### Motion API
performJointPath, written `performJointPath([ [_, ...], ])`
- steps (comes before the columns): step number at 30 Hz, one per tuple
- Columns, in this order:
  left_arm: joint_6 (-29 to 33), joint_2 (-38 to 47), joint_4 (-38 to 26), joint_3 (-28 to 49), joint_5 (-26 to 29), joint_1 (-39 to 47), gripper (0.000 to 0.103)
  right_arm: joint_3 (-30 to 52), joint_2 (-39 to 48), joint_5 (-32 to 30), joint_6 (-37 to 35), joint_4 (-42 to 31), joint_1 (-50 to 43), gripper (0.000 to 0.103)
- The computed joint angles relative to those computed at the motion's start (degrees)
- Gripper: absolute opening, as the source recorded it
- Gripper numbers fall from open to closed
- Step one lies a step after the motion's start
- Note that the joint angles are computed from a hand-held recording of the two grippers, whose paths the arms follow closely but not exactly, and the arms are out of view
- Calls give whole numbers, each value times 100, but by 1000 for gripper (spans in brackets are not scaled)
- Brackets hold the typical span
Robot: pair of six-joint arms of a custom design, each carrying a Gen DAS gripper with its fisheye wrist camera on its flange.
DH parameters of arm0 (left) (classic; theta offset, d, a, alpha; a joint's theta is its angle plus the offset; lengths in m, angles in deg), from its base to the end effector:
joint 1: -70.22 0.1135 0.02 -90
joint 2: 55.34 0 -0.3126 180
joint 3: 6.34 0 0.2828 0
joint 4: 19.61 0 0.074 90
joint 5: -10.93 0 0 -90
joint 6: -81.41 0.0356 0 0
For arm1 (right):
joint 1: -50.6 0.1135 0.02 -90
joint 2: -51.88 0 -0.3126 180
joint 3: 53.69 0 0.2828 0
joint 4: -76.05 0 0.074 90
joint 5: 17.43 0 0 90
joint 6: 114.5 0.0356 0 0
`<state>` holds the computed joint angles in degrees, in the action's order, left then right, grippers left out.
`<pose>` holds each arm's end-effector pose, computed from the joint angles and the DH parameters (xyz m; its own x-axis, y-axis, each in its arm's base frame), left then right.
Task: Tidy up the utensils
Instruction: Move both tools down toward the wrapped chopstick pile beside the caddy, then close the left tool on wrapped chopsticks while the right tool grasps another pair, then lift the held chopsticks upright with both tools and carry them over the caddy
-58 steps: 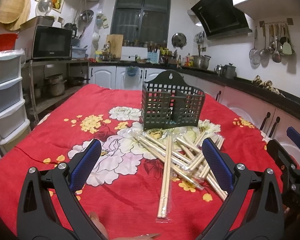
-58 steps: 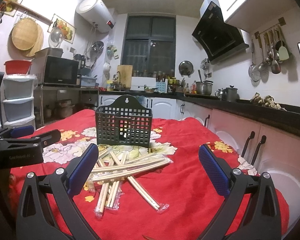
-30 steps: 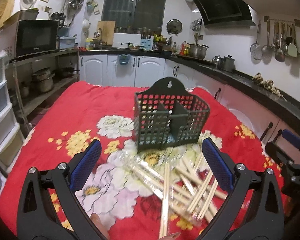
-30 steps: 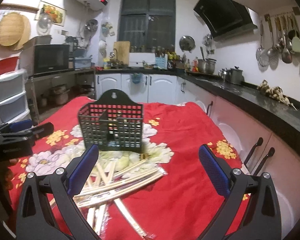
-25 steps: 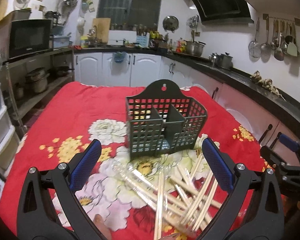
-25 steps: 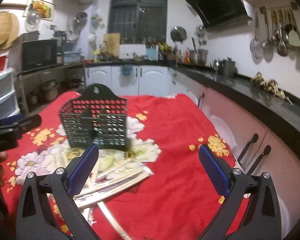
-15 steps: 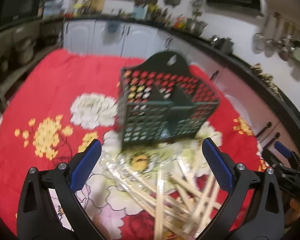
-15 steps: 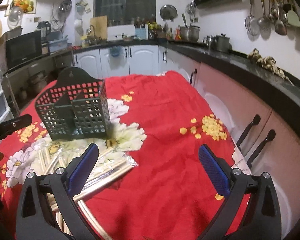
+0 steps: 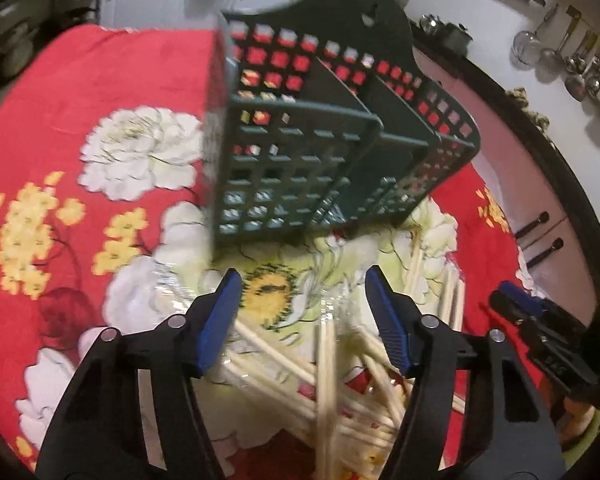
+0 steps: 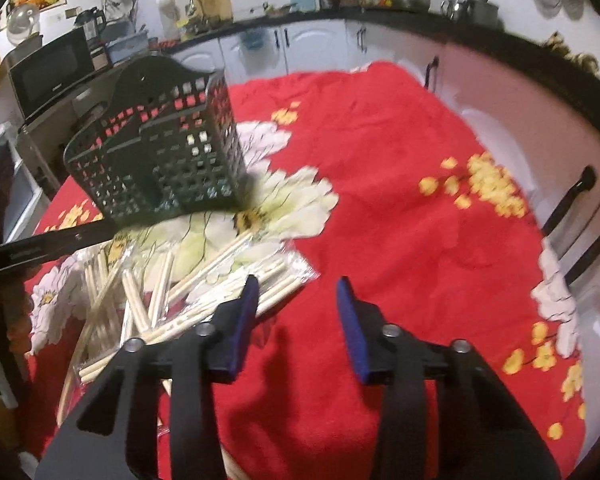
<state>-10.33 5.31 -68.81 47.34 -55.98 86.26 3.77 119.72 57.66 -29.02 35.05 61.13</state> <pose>0.2027 0.0438 0.2630 -0.7966 -0.2581 -0.5466 -0.0686 0.9370 -0.3425 0.2421 0.0543 0.2674 -0.7394 -0.2149 -0.6381 -0.3940 0.9066 0.1512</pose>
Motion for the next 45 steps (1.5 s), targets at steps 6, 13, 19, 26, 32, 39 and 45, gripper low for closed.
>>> performJointPath([
  [6, -38, 461, -9, 78, 212, -155, 38, 209, 398, -313, 166, -194, -94, 35],
  [13, -49, 737, 38, 152, 180, -283, 32, 503, 1097, -720, 428, -323, -289, 33],
  [19, 74, 941, 110, 197, 174, -215, 14, 610, 1355, -1129, 449, -346, -539, 20],
  [26, 352, 962, 43, 171, 501, 197, 4, 662, 1415, -1537, 285, -443, -872, 9],
  [32, 723, 635, -310, 253, 852, 652, 1, 752, 1318, -1629, 170, -500, -1005, 6],
  [39, 918, 165, -687, 517, 1277, 1048, 1, 948, 939, -1920, -139, -663, -1117, 6],
  [45, 801, -280, -832, 825, 1471, 916, 0, 1257, 450, -2196, -289, -825, -990, 6],
])
